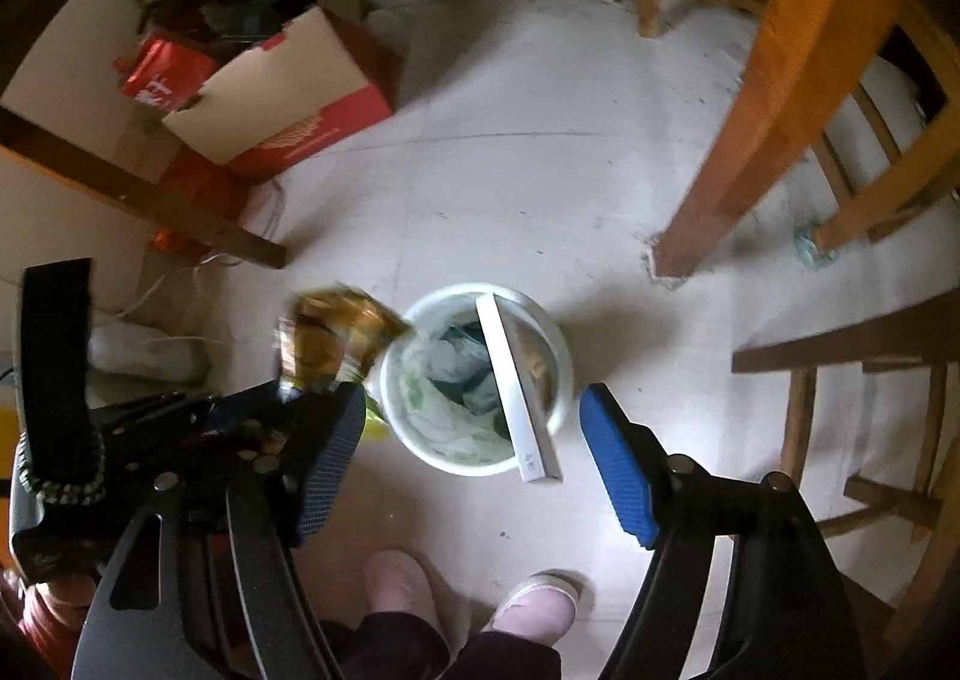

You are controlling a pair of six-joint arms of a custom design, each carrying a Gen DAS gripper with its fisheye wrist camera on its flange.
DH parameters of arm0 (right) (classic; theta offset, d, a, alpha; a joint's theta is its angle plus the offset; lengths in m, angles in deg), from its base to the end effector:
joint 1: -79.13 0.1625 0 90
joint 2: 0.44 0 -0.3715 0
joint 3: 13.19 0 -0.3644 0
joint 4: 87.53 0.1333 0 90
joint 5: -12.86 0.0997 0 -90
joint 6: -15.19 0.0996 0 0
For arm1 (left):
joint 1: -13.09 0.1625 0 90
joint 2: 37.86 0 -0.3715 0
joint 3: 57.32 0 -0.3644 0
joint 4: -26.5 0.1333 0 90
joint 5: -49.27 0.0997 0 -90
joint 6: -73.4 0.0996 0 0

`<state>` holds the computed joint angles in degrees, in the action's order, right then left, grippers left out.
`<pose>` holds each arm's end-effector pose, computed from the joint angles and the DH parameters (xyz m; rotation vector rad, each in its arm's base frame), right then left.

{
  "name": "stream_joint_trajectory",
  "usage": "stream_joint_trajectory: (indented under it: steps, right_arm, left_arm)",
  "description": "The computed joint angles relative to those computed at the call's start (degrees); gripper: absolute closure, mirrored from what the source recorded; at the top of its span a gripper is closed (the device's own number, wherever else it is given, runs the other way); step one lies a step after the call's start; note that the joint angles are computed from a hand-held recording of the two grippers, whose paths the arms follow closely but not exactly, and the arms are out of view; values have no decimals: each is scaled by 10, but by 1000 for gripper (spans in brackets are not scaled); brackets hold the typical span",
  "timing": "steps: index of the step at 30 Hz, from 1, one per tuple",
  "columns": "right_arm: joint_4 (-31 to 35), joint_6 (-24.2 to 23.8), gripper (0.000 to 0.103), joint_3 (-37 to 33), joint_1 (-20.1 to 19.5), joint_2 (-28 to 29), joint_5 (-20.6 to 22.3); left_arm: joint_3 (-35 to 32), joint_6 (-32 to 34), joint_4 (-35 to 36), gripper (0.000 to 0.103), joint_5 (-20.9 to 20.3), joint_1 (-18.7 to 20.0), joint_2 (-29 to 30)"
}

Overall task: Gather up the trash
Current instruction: 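Open the left tool over the bucket while the right tool drops the white card in, then raise both open tools from the bucket back toward the table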

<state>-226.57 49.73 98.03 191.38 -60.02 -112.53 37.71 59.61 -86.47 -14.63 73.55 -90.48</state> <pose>0.2632 -0.4435 0.1115 -0.2553 -2.5441 0.3369 -0.1214 -0.5735 0.0944 0.4569 2.5523 0.1907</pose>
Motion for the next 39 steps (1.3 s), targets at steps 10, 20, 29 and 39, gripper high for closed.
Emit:
stream_joint_trajectory:
  steps: [10,20,29,39]
  right_arm:
    - [81,41,32,-35,23,-14,-12]
    - [222,94,32,-157,87,-16,-23]
    - [406,150,32,-359,168,26,-71]
    - [604,191,32,-669,257,150,-146]
  left_arm:
    - [-19,-5,46,58,7,-19,-18]
    - [-111,-17,168,58,18,-88,-65]
    - [-280,-40,304,58,30,-157,-79]
    - [-499,-25,409,58,56,-218,-50]
